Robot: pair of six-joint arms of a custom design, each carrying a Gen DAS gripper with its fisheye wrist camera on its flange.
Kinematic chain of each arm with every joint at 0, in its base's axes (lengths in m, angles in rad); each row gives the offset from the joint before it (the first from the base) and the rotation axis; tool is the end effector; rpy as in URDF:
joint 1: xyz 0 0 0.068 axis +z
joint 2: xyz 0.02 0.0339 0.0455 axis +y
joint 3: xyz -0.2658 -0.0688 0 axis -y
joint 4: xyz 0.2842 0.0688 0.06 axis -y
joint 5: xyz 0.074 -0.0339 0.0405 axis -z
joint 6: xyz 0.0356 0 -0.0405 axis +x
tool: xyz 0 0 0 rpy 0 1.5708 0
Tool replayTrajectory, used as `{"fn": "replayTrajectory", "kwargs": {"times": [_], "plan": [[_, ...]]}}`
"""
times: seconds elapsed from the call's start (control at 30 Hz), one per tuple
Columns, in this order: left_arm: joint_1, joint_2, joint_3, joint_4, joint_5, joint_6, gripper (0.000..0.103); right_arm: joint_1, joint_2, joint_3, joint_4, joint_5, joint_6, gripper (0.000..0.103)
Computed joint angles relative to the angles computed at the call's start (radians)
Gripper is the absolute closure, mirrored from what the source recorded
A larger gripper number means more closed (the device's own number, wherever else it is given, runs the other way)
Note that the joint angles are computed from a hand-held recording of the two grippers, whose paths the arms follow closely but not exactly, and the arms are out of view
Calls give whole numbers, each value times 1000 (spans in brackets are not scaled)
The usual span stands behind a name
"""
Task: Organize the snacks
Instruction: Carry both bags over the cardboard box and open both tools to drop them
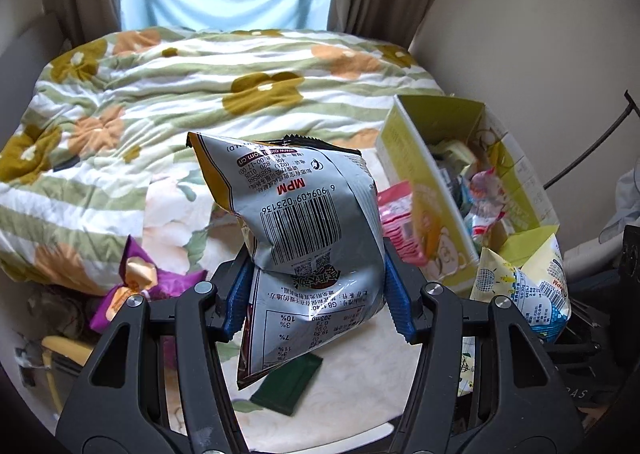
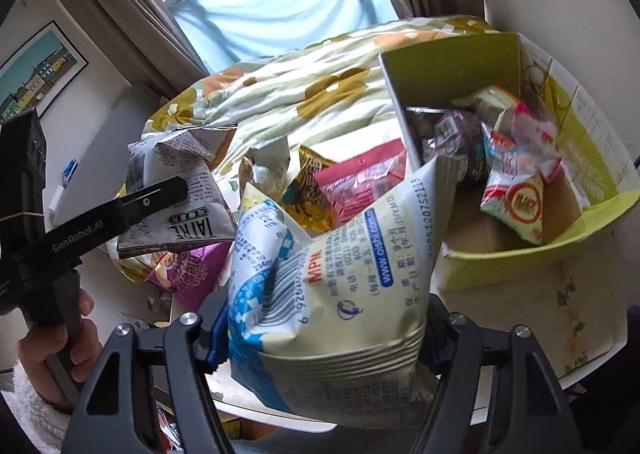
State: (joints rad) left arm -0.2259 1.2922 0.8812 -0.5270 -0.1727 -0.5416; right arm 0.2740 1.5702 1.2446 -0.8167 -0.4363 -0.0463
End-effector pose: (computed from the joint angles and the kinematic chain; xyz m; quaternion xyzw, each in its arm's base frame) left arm 0.2898 -0.0603 0.2226 -0.1753 0.9308 -0.0401 0.3181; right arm 0.3352 0.1099 0.2486 -0.1976 0.9344 0.2337 0.1822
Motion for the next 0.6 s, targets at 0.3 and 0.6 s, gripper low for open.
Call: {"fn": "replayTrajectory", "kwargs": {"times": [0.3,0.6], "plan": [[-154,266,319,7,-68,-114,49,-213,170,301,-129,-72,-218,36],[-204,671,752,-53,-77,-176,49,-341,476,703,-296,-125,-362,36]]}}
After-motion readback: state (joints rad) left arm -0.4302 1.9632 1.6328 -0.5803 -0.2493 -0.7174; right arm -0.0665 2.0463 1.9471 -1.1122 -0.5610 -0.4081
